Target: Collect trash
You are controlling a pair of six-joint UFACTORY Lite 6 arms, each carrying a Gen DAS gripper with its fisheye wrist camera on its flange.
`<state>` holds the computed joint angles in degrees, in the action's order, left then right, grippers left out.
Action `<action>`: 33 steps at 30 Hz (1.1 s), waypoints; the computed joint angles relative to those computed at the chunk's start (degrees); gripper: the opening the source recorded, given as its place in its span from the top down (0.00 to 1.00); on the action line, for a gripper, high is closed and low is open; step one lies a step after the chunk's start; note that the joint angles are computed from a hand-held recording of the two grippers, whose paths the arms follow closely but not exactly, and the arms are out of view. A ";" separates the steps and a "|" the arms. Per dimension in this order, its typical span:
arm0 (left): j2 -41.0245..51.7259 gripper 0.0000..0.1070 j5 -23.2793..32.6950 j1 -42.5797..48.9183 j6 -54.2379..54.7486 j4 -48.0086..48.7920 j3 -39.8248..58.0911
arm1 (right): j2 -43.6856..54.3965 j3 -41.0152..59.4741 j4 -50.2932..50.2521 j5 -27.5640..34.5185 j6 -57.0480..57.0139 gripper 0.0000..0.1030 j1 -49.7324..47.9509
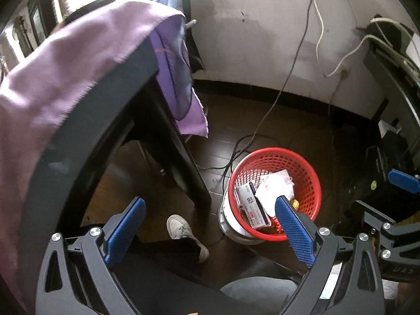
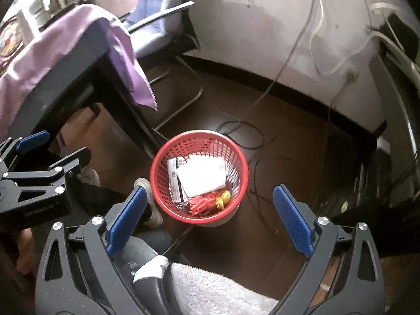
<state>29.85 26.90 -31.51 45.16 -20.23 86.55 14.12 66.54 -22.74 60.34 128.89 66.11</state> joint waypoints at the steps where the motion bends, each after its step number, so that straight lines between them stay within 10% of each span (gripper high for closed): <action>1: 0.79 0.09 -0.71 -0.33 0.00 0.39 -0.01 | 0.08 -0.88 0.27 -1.31 0.93 0.09 -0.04; 10: 6.16 0.09 -5.43 -2.53 -1.87 5.16 -0.69 | -1.57 -7.39 2.05 -7.75 7.55 0.09 0.16; 33: 15.87 0.09 4.97 -0.80 2.64 -2.75 11.73 | 3.51 -1.52 9.02 -3.34 -3.10 0.09 -3.10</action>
